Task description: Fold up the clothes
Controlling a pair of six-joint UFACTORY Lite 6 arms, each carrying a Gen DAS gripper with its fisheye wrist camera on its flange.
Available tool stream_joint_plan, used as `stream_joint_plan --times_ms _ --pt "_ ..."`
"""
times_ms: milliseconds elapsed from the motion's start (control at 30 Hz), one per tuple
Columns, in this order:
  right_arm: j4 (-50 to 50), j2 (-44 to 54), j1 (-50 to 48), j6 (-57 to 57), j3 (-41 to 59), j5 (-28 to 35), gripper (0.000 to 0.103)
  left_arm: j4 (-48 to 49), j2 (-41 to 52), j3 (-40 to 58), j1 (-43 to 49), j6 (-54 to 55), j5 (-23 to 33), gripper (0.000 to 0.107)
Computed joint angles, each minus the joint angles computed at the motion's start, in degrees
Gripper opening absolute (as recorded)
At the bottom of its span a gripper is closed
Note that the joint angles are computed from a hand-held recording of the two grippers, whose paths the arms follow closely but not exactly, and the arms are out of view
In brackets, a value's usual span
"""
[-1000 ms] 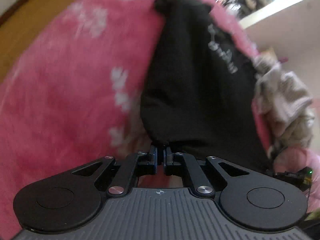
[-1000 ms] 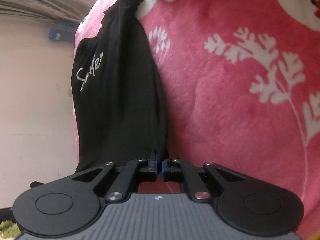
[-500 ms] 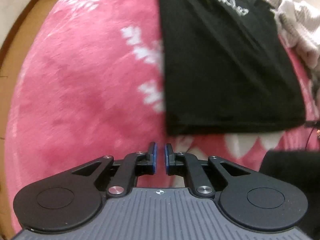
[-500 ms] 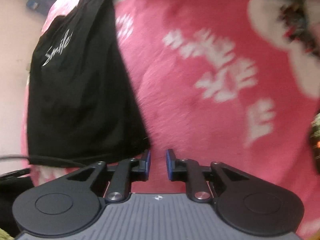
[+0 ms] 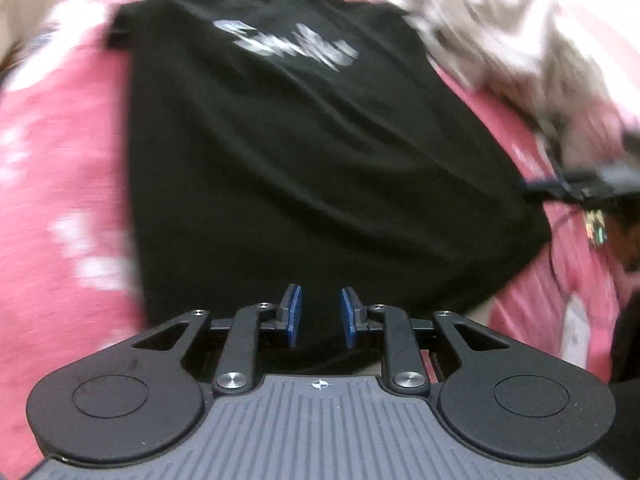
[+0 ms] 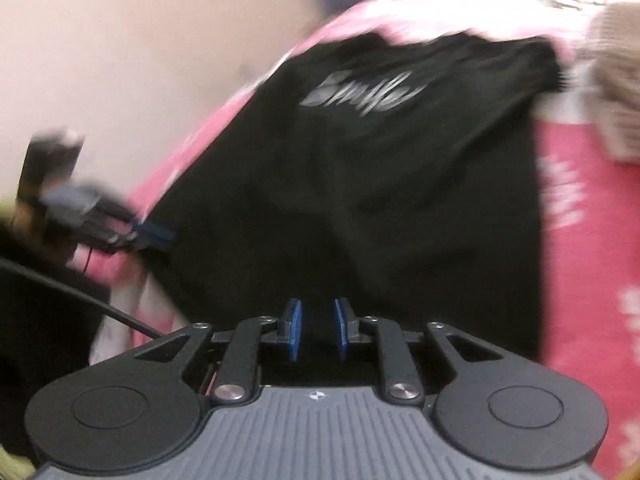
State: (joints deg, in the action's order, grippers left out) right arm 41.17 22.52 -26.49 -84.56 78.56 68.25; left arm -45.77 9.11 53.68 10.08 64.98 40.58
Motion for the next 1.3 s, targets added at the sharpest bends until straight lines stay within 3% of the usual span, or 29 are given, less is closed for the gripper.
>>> stream_joint_plan --times_ms 67,133,267,400,533,633,700,867,967,1067,1200,1300 --pt "-2.6 -3.6 -0.8 -6.1 -7.0 -2.9 0.018 -3.3 -3.2 -6.8 -1.8 7.3 -5.6 0.021" --pt "-3.7 -4.7 -3.3 -8.5 -8.4 -0.9 0.018 -4.9 -6.3 -10.2 -0.4 11.1 -5.6 0.022" --pt "-6.7 -0.9 -5.1 -1.7 0.1 5.5 0.014 1.1 -7.4 -9.7 4.3 3.9 -0.6 0.022" --pt "3.8 4.7 -4.9 3.1 9.2 9.3 0.014 1.0 -6.5 -6.6 5.0 2.2 0.3 0.022" --pt "9.2 6.7 2.7 1.6 7.4 6.1 0.014 -9.5 -0.9 -2.4 1.4 5.7 0.7 0.022" --pt "5.9 6.1 9.1 -0.5 0.4 1.7 0.014 -13.0 3.5 0.4 -4.1 9.1 0.1 0.022" --pt "5.5 3.2 8.4 -4.3 -4.8 1.6 0.015 -11.3 5.0 0.0 -7.0 9.4 -0.7 0.022" --pt "-1.0 6.9 5.3 0.7 2.3 11.7 0.013 -6.5 2.0 -3.6 -3.5 8.2 3.5 0.022" --pt "4.5 11.2 4.4 4.2 10.5 14.4 0.013 -4.0 0.7 -4.4 -0.7 4.9 4.9 0.022" --pt "10.3 13.7 6.7 4.8 12.9 11.2 0.013 -2.4 -1.0 -4.9 1.4 3.7 5.9 0.022" --pt "6.3 11.6 12.9 0.9 3.6 4.4 0.014 0.2 -2.6 -5.3 3.5 2.5 6.8 0.022" --pt "2.9 9.1 12.4 -0.9 -1.0 8.6 0.016 3.4 -5.9 -6.7 8.5 3.0 8.2 0.022"
